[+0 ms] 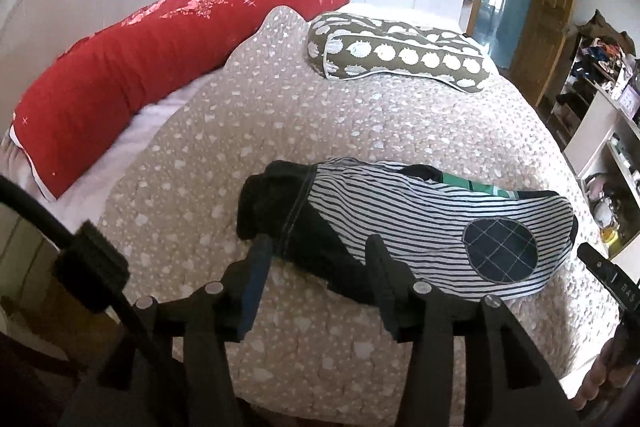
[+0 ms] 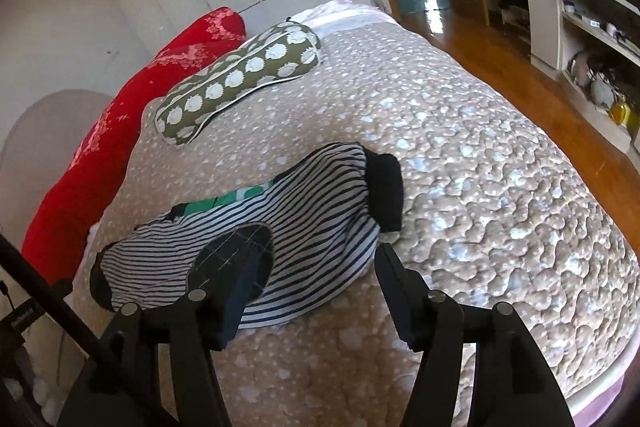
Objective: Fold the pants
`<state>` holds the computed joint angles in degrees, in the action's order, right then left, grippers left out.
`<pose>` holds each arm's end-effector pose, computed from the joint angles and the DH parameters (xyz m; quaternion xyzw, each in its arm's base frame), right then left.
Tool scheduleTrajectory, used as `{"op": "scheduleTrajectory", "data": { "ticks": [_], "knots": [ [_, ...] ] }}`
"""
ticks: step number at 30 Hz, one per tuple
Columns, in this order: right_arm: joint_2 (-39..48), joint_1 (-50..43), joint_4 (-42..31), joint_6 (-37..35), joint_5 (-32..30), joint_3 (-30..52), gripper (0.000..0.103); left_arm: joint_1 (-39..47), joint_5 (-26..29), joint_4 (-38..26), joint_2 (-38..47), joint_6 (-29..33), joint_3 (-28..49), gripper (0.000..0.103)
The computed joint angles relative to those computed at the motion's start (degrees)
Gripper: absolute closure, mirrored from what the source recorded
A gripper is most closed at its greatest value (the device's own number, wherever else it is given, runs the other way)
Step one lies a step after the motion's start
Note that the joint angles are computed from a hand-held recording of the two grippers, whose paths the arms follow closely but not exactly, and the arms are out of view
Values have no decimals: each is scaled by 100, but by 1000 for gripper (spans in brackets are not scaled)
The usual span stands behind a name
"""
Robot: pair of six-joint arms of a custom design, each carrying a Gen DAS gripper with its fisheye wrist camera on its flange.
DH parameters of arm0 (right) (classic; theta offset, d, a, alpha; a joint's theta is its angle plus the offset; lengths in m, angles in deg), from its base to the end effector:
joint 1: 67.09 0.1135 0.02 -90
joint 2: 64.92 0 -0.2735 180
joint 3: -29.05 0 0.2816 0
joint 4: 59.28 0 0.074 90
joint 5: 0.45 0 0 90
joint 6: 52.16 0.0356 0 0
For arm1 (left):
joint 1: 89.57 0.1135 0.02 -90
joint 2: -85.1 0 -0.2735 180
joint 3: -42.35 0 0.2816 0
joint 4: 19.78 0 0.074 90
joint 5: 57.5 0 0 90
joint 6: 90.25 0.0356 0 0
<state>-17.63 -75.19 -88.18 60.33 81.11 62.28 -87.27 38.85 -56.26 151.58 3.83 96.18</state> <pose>0.1864 -0.0213 0.1716 0.2129 0.8898 0.1168 0.3864 0.2571 0.0064 0.2199 0.0339 0.9352 -0.0324 0.3510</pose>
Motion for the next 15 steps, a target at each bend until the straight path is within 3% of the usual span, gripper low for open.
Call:
{"op": "scheduleTrajectory", "data": {
  "ticks": [15],
  "knots": [
    [187, -67, 123, -19, -71, -65, 37, -122, -36, 43, 181, 9, -10, 52]
  ]
}}
